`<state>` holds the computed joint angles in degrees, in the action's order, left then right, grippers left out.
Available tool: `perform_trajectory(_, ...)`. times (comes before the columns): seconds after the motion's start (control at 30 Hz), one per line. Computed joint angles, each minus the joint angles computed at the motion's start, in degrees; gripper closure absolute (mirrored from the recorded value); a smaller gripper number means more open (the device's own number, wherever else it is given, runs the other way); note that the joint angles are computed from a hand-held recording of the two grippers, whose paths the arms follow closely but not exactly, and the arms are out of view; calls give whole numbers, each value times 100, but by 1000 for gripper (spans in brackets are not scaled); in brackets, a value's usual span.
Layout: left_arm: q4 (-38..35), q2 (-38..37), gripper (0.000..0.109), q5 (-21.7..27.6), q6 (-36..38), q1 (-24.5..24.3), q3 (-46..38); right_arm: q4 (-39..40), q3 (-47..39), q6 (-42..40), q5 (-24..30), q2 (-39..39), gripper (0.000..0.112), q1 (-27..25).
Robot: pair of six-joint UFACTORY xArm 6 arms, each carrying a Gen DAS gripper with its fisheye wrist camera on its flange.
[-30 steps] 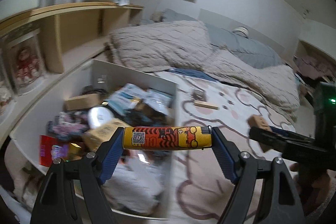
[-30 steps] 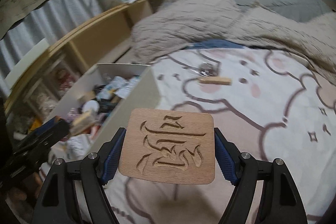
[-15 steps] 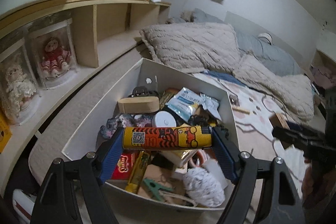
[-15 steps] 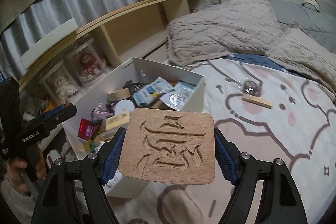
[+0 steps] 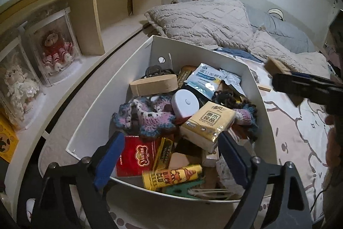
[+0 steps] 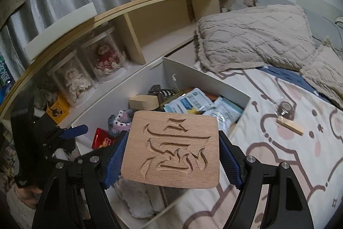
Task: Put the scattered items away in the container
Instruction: 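Carry the lighter and carved tile with both grippers over the white box, then open the left gripper over the box while the right releases the carved tile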
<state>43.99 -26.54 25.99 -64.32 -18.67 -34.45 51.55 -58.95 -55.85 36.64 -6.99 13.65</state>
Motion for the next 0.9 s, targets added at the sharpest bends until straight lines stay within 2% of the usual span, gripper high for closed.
perform_trajectory(0.27, 364, -241, 19, -91, -588, 2, 86, -775, -559, 465, -395, 701, 33, 373)
perform_trajectory(0.4, 264, -327, 19, -349, -797, 38, 183, -1178, -1081, 852, -374, 1186, 33, 473)
perform_trajectory(0.5, 498, -426, 19, -244, -945, -47, 171, -1740, -1458, 1279, -493, 1549, 33, 634)
perform_trajectory(0.57, 536, -509, 19, -325, -1055, -30, 224, -2352, -1763, 1879, -554, 1852, 33, 730)
perform_trajectory(0.77, 643, -687, 19, -346, -1199, -2, 285, -3061, -2845, 3015, -134, 2710, 33, 847)
perform_trajectory(0.83, 555, -738, 19, -485, -1049, 72, 335, -3168, -3208, 3315, 8, 2991, 33, 879)
perform_trajectory(0.9, 650, -772, 19, -407, -1107, 85, 341, -3132, -3532, 3488, 162, 3236, 33, 917)
